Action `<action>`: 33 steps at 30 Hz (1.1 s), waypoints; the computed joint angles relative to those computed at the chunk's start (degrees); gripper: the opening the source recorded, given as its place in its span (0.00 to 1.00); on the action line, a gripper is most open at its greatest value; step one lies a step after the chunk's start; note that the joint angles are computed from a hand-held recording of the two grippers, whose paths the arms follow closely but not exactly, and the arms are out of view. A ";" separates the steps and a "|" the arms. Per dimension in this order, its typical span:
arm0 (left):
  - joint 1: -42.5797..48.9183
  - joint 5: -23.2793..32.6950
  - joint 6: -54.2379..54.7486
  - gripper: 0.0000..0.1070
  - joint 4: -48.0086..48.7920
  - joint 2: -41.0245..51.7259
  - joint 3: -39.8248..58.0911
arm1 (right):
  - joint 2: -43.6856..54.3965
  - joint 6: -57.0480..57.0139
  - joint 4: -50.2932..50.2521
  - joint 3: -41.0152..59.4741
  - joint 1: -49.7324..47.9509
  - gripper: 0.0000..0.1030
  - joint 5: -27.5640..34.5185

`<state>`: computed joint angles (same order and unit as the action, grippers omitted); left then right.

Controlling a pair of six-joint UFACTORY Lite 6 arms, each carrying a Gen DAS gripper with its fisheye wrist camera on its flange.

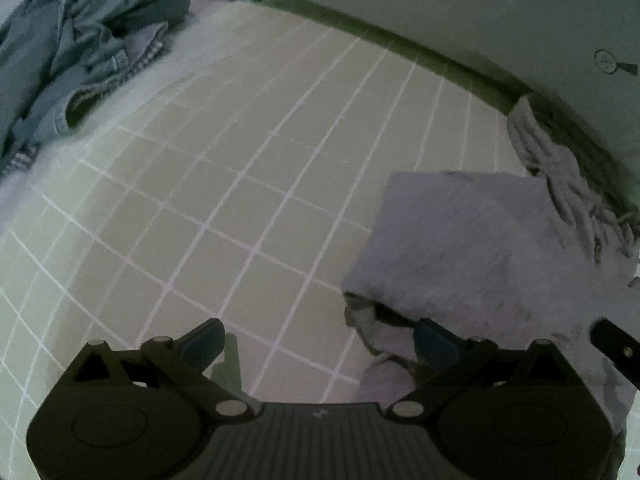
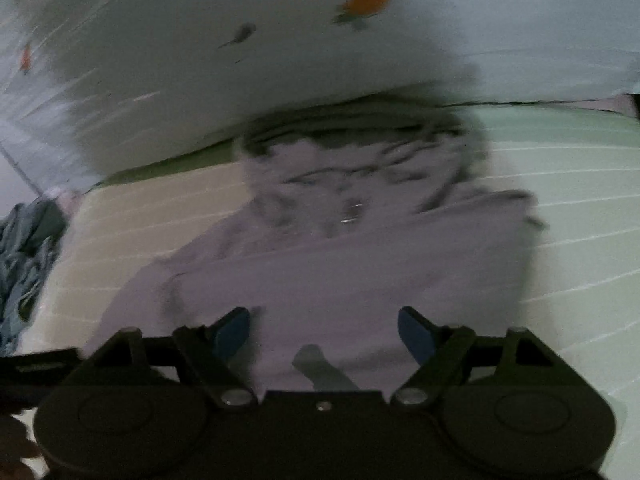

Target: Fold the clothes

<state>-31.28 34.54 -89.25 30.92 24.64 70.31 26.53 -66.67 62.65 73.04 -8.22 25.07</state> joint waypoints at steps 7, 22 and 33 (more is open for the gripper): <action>-0.60 -1.16 -1.70 0.96 1.21 1.38 -0.85 | 0.49 3.39 -2.70 -1.45 7.87 0.56 -0.41; -4.73 3.71 -2.38 0.96 3.26 1.26 4.02 | -4.68 -13.99 3.67 -6.24 3.09 0.04 3.19; -9.97 5.17 2.48 0.96 3.37 6.02 15.12 | -2.58 -8.97 -1.32 -0.13 -14.03 0.04 5.44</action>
